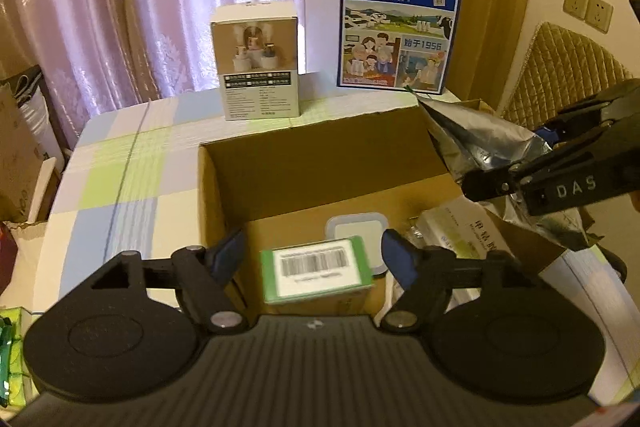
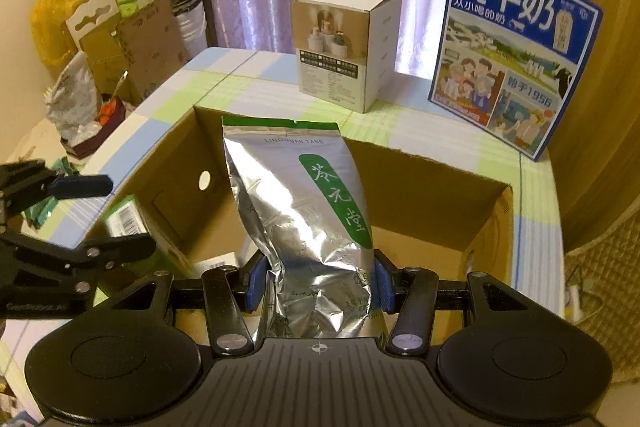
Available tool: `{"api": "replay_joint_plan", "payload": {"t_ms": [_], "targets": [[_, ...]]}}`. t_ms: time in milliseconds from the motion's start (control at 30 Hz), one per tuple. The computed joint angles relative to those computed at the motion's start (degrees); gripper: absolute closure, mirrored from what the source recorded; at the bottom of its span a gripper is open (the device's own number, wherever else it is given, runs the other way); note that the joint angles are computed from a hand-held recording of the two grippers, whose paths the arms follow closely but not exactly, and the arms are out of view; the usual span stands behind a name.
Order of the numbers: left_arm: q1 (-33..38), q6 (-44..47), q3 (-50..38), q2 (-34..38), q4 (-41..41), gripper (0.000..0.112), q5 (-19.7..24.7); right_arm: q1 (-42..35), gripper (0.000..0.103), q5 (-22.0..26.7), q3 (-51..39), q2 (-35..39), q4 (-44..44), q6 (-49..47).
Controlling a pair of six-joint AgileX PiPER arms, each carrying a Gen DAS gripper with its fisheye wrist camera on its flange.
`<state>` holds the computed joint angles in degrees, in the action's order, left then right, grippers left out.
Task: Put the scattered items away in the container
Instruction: 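Lower into the box and open both grippers to release bag and spray box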
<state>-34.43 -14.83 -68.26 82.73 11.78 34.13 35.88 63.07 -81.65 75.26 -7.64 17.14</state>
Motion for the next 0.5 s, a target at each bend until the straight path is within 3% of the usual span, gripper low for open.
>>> {"api": "replay_joint_plan", "payload": {"t_ms": [233,333,500], "targets": [[-0.12,-2.30,4.50,-4.81,1.30,0.041,-0.54,0.24,0.052,-2.13,0.28,0.30,2.95,0.71],[-0.33,-3.16,5.34,-6.09,1.79,0.041,-0.54,-0.27,0.040,-4.06,0.50,0.13,5.16,0.55],[-0.75,-3.01,6.67,-8.43,1.23,0.041,-0.30,0.77,0.036,-4.88,0.56,-1.29,3.71,2.29]]}}
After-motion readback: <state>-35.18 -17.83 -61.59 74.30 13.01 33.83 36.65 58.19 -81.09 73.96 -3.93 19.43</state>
